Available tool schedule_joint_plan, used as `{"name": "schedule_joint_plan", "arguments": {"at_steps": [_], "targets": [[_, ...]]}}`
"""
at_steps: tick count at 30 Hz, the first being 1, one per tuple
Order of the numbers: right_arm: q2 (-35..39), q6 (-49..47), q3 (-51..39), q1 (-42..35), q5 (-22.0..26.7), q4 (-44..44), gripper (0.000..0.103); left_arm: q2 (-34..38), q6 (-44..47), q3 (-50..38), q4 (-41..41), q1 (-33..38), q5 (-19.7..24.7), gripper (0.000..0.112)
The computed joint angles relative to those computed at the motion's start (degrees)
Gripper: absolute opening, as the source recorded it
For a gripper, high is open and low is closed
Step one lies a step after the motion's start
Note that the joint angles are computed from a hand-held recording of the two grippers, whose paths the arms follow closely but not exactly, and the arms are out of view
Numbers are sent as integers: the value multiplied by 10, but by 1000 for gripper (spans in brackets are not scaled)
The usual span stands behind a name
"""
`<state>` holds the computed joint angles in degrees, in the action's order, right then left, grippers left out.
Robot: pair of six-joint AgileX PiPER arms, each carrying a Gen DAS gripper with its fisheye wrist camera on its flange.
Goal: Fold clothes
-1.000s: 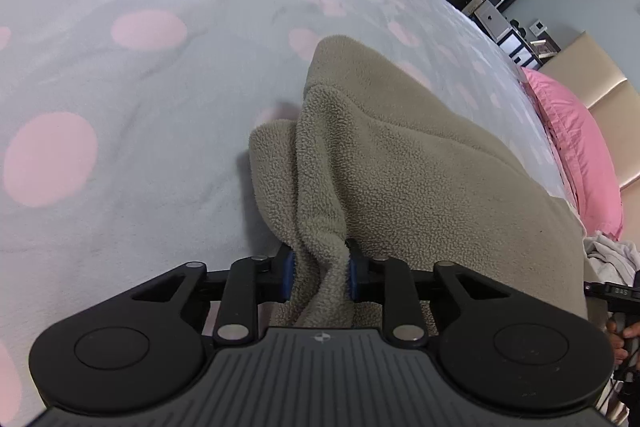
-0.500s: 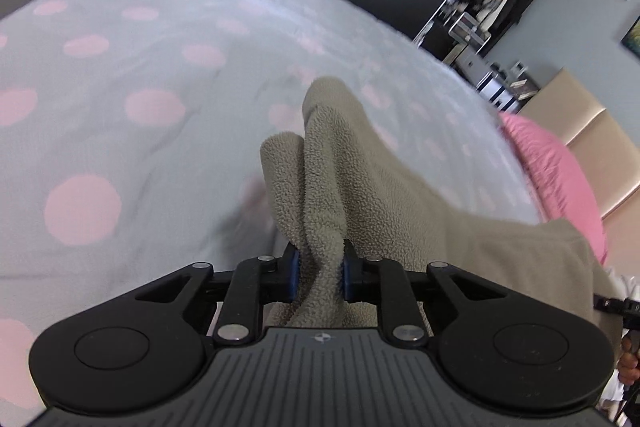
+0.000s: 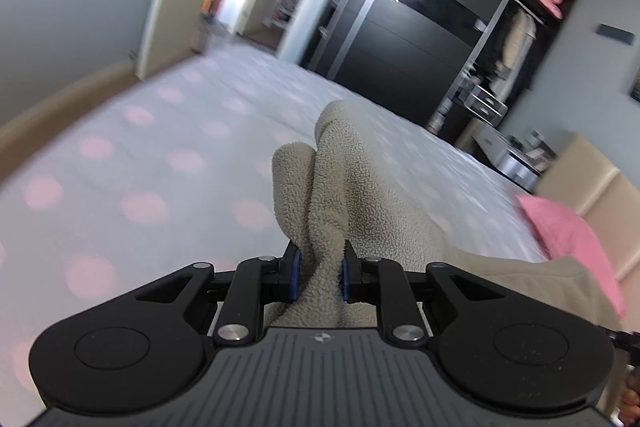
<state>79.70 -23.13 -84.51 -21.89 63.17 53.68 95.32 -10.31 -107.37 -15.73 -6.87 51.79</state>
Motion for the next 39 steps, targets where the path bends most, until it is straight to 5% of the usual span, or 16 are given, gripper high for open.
{"name": "schedule_joint_plan", "arguments": {"at_steps": [4, 9, 19, 26, 32, 39], "targets": [[84, 103, -96, 137, -79, -73, 33, 49, -10, -84, 15, 54, 19, 16], [207, 175, -224, 246, -122, -132, 33, 96, 8, -157, 26, 115, 30, 16], [425, 291, -492, 371, -137, -237, 33, 245, 8, -336, 35, 192, 52, 16], [464, 307, -468, 416, -217, -265, 33, 330, 38, -412, 22, 217, 50, 16], [478, 309, -411, 450, -295, -286, 33, 356, 44, -386, 22, 232, 13, 16], [576, 398, -560, 472, -206, -391, 37, 359, 22, -311, 77, 225, -28, 20]]}}
